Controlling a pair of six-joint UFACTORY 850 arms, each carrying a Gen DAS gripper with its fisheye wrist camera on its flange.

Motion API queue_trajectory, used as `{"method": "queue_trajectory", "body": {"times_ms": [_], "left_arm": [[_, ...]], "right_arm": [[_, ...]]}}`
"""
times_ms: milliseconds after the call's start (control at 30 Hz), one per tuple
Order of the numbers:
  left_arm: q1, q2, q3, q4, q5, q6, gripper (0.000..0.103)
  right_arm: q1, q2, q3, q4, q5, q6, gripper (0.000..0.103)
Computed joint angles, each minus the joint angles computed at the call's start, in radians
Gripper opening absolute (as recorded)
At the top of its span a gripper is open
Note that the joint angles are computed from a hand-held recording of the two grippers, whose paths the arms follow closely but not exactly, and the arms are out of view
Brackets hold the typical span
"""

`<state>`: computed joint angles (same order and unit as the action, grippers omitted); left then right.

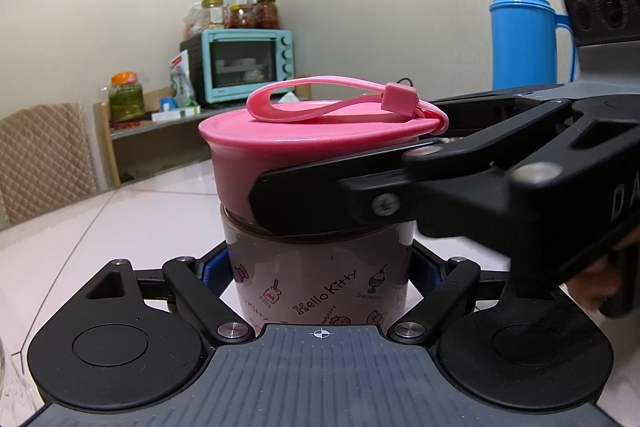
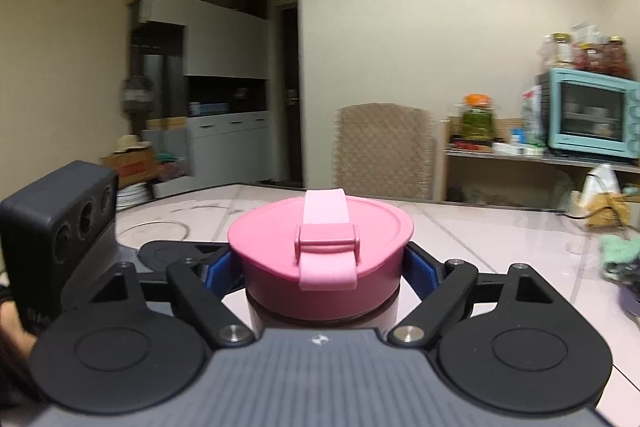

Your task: Unscrew bottle cap and pour

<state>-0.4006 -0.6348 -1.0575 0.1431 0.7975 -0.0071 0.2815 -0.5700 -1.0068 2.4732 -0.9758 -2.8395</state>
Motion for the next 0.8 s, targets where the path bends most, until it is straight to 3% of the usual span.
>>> {"method": "queue_trajectory", "body": {"times_ms": [167,367,633,800], "left_arm": [[0.001,0.0,0.0,0.001,0.0,-0.001,0.09],[0.002,0.0,0.0,0.002,0.0,-0.001,0.09],[0.004,0.0,0.0,0.004,0.001,-0.001,0.09],[0.003,0.0,0.001,0.003,0.001,-0.001,0.09]], "right_arm": [[-0.084,-0.069,-0.119,-0.338,-0.063,0.175,0.085],[-0.135,-0.143,-0.253,-0.586,-0.141,0.293,0.086],[-0.129,-0.123,-0.236,-0.562,-0.133,0.278,0.086],[-0.117,-0.076,-0.168,-0.466,-0.097,0.237,0.094]]}}
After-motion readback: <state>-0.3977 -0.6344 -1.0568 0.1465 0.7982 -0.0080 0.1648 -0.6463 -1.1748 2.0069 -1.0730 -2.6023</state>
